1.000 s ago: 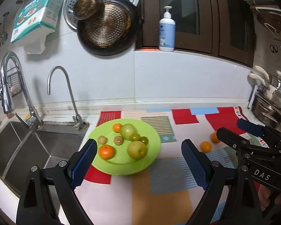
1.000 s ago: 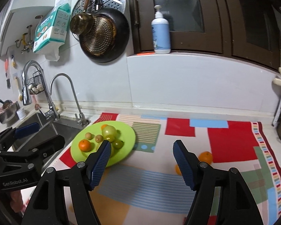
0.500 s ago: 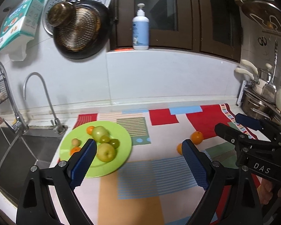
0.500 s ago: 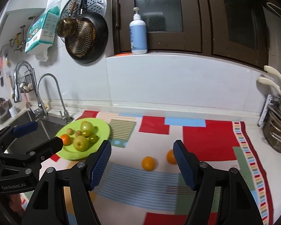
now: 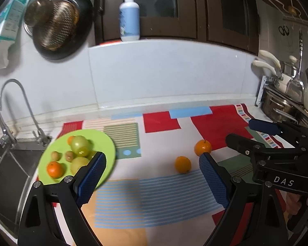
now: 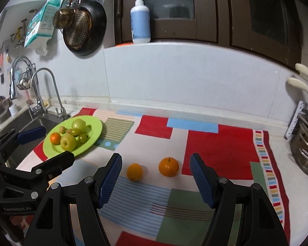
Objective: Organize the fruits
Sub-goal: 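Move both open tools from the plate toward the last two oranges, then grasp an orange with the left tool while the right grasps a tangerine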
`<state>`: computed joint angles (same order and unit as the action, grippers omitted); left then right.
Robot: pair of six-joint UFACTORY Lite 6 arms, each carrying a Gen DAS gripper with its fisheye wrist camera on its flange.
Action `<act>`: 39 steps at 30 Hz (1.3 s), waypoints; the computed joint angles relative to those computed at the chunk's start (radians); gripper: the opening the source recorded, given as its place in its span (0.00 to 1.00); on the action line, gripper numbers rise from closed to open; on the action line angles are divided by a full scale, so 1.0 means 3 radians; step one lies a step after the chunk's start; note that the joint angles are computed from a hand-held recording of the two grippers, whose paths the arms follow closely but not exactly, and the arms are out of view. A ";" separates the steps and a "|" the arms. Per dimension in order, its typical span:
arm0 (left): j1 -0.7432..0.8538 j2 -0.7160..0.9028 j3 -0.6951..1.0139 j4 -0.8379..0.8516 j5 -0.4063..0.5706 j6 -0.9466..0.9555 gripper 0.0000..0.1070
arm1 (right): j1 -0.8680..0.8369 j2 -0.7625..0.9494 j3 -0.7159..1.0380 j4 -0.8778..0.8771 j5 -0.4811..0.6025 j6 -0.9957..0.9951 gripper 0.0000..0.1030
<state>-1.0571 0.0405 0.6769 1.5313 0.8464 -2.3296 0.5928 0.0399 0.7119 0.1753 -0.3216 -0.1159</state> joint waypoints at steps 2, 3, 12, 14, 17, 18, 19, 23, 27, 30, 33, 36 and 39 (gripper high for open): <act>0.0093 0.0161 0.0098 0.0091 -0.0108 -0.0066 0.87 | -0.0126 0.0145 0.0070 -0.0507 -0.0008 0.0409 0.67; 0.0129 0.0231 0.0145 0.0117 -0.0161 -0.0083 0.87 | -0.0185 0.0227 0.0120 -0.0734 -0.0007 0.0588 0.67; 0.0510 0.0951 0.0596 0.0593 -0.0693 -0.0234 0.85 | -0.0537 0.0999 0.0694 -0.2192 0.0005 0.1594 0.67; 0.0594 0.1091 0.0698 0.0691 -0.0814 -0.0235 0.82 | -0.0578 0.1180 0.0866 -0.2474 0.0041 0.1799 0.67; 0.0687 0.1262 0.0842 0.0776 -0.0953 -0.0179 0.78 | -0.0603 0.1401 0.1080 -0.2689 0.0091 0.1921 0.67; 0.0713 0.1309 0.0880 0.0814 -0.0992 -0.0185 0.78 | -0.0615 0.1485 0.1160 -0.2835 0.0099 0.2019 0.67; 0.0751 0.1372 0.0937 0.0848 -0.1047 -0.0179 0.76 | -0.0615 0.1539 0.1208 -0.2875 0.0115 0.2035 0.67; 0.0871 0.1561 0.1090 0.1037 -0.1211 -0.0236 0.72 | -0.0633 0.1821 0.1476 -0.3163 0.0196 0.2269 0.66; 0.0963 0.1682 0.1205 0.1123 -0.1329 -0.0241 0.65 | -0.0667 0.2032 0.1685 -0.3609 0.0204 0.2689 0.60; 0.1051 0.1740 0.1273 0.1232 -0.1451 -0.0297 0.58 | -0.0677 0.2124 0.1774 -0.3751 0.0200 0.2821 0.58; 0.1145 0.1784 0.1320 0.1430 -0.1596 -0.0461 0.50 | -0.0693 0.2208 0.1876 -0.4082 0.0169 0.3176 0.52; 0.1200 0.1788 0.1322 0.1648 -0.1707 -0.0651 0.40 | -0.0698 0.2254 0.1928 -0.4225 0.0139 0.3341 0.47; 0.1212 0.1785 0.1293 0.1887 -0.1744 -0.0894 0.32 | -0.0685 0.2264 0.1936 -0.4266 0.0107 0.3399 0.42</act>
<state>-0.6933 0.5760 1.0648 2.0972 0.3232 -2.5977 0.3875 0.7191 1.2927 -1.1045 -0.2893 0.9037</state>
